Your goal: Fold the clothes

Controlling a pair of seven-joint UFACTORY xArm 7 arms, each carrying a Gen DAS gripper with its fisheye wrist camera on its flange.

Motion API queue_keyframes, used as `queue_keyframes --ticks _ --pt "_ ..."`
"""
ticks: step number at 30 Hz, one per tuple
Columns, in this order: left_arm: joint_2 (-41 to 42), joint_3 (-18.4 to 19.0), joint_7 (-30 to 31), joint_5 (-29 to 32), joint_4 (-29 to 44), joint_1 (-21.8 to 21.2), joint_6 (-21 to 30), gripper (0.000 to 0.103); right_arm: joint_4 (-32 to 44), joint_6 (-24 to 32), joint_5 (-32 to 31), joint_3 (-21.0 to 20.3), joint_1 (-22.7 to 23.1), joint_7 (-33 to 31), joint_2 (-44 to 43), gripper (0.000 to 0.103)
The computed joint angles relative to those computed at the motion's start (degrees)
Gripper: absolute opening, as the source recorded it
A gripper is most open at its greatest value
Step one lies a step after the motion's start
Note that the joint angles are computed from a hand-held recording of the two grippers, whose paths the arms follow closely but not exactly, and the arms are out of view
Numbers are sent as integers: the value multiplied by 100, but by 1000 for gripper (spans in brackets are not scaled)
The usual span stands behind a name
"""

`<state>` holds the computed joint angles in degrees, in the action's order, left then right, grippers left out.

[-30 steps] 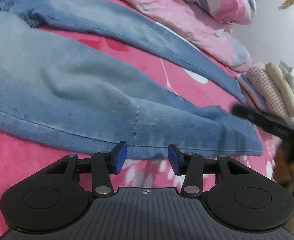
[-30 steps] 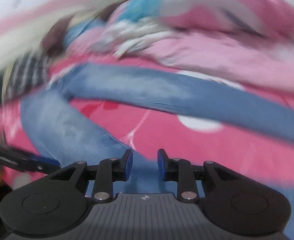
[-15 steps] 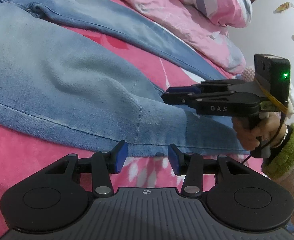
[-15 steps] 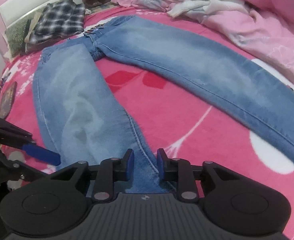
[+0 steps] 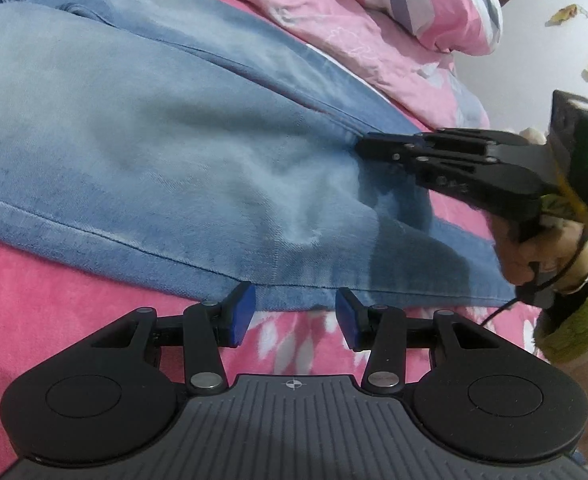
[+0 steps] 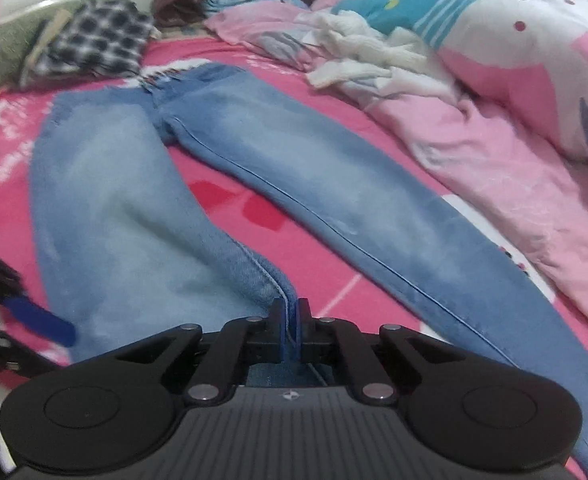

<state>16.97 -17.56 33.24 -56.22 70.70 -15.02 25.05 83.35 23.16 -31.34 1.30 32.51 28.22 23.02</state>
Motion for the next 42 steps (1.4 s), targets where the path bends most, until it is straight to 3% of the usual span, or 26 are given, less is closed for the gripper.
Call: queue_keyframes --ticks 3,7,13,15,17,19,21,24,26,29,31,35,39,40,42 --pt "-15 3 -11 50 -20 -21 -31 44 319 360 -386 -233 258 318 360 5" --pt "-33 -11 22 66 -44 -21 -59 44 513 606 -353 -209 220 386 369 16" --pt "-264 -33 364 -778 -180 220 234 45 905 47 1561 622 -627 -274 427 26" --pt "-466 11 857 -1391 -325 281 206 45 1450 63 2106 863 -759 -731 862 28" --pt "-626 128 1290 -1943 -424 292 194 45 2141 191 2701 1217 -922 -1209 1421 38" --pt "-648 302 1483 -2284 -404 268 126 45 2992 462 3249 1622 -1061 -1698 2079 44" --pt "-567 458 1461 -2456 -308 253 -69 45 3885 792 3439 1675 -911 -1954 2681 44" --pt "-370 593 1453 -2916 -113 378 -200 45 4609 1030 3464 1468 -578 -2231 3148 36" --pt "-267 635 1632 -3323 1 473 -239 45 4482 846 3406 1328 -402 -2570 3106 9" --pt "-143 680 2076 -3936 169 533 -209 46 3502 53 3116 913 -53 -2902 2558 5" --pt "-32 705 2149 -3985 305 450 -324 46 2900 -432 2602 440 341 -2936 2231 5" --pt "264 683 1611 -3267 562 242 -820 46 2327 -1009 1094 -848 1470 -2658 2081 6" --pt "400 686 538 -1940 516 80 -1292 45 2168 -1344 -462 -2300 2596 -1985 2328 11" --pt "435 653 418 -1836 507 115 -1326 42 2150 -1423 -841 -2647 2850 -1767 2415 11" --pt "473 494 419 -1922 503 296 -1329 39 2026 -1556 -1038 -2622 2831 -1682 2321 14"
